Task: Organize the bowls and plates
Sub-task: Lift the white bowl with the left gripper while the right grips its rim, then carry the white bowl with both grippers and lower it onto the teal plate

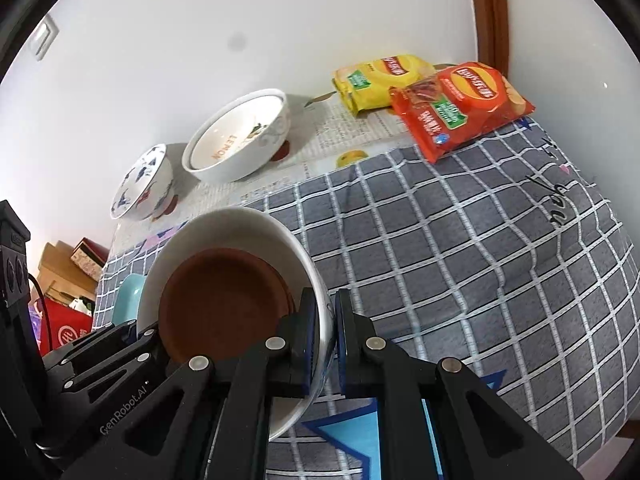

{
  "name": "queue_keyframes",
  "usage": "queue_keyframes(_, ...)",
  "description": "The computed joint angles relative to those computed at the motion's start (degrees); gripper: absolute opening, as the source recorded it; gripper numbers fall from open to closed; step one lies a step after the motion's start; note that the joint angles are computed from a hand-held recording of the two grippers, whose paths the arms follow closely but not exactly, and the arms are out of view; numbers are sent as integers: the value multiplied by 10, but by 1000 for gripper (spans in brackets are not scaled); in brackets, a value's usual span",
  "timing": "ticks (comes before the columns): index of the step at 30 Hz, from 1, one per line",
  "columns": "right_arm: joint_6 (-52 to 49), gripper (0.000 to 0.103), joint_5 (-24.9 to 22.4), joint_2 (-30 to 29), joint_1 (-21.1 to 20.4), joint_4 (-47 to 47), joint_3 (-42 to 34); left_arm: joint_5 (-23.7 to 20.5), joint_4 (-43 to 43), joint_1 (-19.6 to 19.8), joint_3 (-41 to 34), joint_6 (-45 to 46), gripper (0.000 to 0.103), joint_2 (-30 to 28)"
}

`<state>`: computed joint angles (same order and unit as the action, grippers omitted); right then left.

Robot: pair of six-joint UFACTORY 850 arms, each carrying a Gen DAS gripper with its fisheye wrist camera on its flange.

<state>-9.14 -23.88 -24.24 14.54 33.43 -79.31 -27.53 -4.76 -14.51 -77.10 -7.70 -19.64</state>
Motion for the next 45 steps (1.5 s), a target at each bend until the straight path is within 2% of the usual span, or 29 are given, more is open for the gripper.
queue_keyframes(9, 14, 9, -2, -13, 36, -8, -22, 11, -1, 37, 34, 6, 12, 29)
queue_keyframes(31, 48, 10, -26, -83, 121, -47, -130, 23, -27, 140, 79, 39, 12, 67)
queue_keyframes(45, 55, 9, -58, -152, 163, -59, -222, 27, -34, 199, 92, 45, 12, 60)
